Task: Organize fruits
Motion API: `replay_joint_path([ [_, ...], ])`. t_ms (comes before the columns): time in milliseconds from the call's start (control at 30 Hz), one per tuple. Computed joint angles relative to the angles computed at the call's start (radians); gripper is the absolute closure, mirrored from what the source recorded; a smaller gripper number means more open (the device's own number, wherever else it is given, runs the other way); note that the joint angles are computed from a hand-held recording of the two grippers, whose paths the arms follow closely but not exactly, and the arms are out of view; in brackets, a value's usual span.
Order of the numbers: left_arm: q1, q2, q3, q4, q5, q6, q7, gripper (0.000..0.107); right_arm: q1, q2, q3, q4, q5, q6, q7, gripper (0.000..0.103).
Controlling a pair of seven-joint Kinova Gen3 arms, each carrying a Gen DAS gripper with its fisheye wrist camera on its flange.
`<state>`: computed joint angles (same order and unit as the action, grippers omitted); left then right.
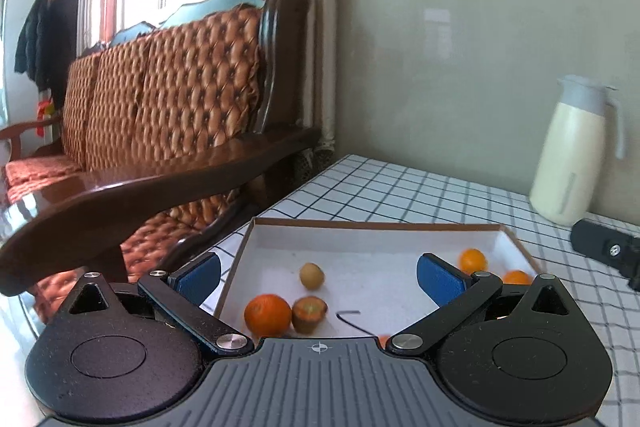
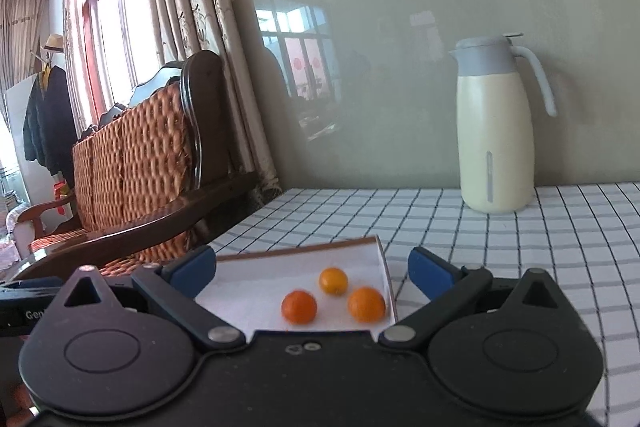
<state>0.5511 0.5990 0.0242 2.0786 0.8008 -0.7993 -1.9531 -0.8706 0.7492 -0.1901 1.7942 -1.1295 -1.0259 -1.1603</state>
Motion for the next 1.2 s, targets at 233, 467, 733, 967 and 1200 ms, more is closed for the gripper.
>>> replay_joint_path([
  [233,0.063,-0.132,0.038,0.18,0.046,-0.064,0.026,0.004,-0.104,-0.085,-0.054,0.094,-0.173,-0.104,0.032,0.006],
  [467,0.126,-0.225,0.092,0.337,0.076,-0.127,0.069,0.004,-0.211,-0.115,-0.12,0.114,-0.323,-0.246,0.079,0.006],
  [733,0.187,-0.261,0.13,0.446,0.077,-0.209,0.145,0.004,-0.262,-0.106,-0.165,0.095,-0.385,-0.355,0.102,0.006],
  [967,0.204,-0.266,0.133,0.461,0.09,-0.233,0.16,0.004,-0.265,-0.098,-0.177,0.085,-0.377,-0.376,0.114,0.006],
  [1200,0.211,-0.257,0.132,0.455,0.101,-0.242,0.148,0.004,-0.26,-0.099,-0.179,0.095,-0.368,-0.368,0.098,0.006],
])
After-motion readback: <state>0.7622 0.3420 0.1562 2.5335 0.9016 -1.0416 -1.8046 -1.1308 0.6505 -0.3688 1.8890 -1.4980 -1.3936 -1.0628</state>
